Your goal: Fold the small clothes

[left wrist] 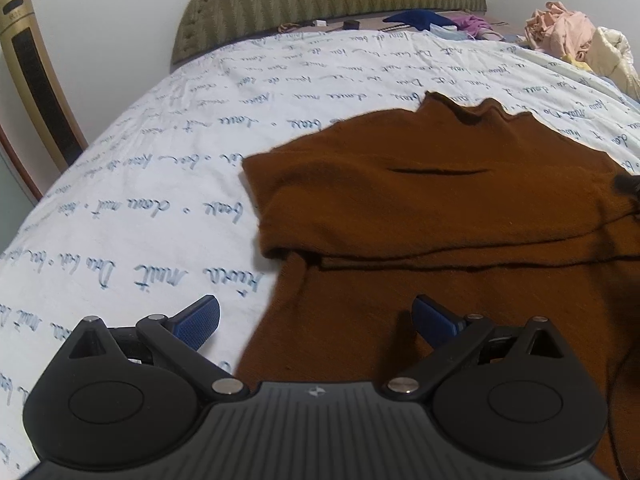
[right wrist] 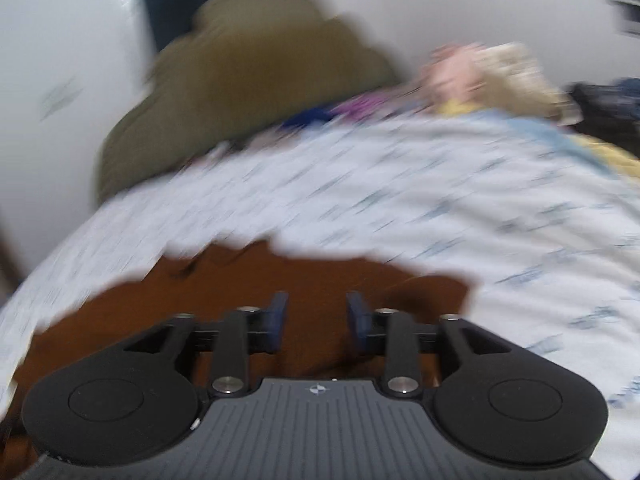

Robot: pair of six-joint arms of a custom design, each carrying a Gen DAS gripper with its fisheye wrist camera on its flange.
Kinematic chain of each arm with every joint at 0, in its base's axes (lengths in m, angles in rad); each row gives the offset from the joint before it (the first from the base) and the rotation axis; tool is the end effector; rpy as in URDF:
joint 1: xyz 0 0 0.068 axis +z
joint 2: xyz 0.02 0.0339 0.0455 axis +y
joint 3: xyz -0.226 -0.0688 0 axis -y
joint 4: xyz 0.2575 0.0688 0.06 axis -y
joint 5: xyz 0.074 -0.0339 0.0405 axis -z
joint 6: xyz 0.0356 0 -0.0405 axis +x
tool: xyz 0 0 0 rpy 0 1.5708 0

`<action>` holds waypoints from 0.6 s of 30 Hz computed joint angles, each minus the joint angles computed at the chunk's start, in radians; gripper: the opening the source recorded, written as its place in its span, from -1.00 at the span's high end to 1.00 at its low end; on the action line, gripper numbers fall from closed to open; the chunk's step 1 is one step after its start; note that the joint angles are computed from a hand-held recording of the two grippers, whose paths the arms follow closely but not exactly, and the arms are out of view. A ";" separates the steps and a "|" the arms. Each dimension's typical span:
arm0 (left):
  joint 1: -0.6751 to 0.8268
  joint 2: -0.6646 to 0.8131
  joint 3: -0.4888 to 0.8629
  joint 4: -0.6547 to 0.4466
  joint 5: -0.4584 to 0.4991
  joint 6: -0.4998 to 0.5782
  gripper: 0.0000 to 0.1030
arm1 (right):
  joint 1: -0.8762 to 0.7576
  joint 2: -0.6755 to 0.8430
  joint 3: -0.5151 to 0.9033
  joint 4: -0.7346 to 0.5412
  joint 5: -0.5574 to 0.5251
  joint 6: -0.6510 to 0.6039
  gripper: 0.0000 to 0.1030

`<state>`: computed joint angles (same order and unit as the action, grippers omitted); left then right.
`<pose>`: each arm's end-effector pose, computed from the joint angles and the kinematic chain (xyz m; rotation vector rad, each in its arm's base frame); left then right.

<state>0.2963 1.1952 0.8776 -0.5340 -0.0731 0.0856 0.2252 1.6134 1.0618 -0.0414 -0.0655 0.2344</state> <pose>0.2600 0.0821 0.2179 -0.2895 2.4191 0.2613 0.3613 0.0852 0.1942 -0.0280 2.1814 0.3339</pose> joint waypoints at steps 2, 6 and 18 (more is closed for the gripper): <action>-0.009 -0.011 -0.014 -0.001 -0.001 -0.001 -1.00 | 0.019 0.048 0.045 -0.058 0.060 -0.008 -0.15; -0.017 -0.032 -0.037 -0.002 -0.006 0.006 -1.00 | 0.021 0.021 0.016 -0.043 0.139 0.048 -0.26; -0.014 -0.092 -0.082 -0.035 0.021 -0.007 -1.00 | 0.073 -0.246 -0.177 -0.092 0.123 -0.059 -0.72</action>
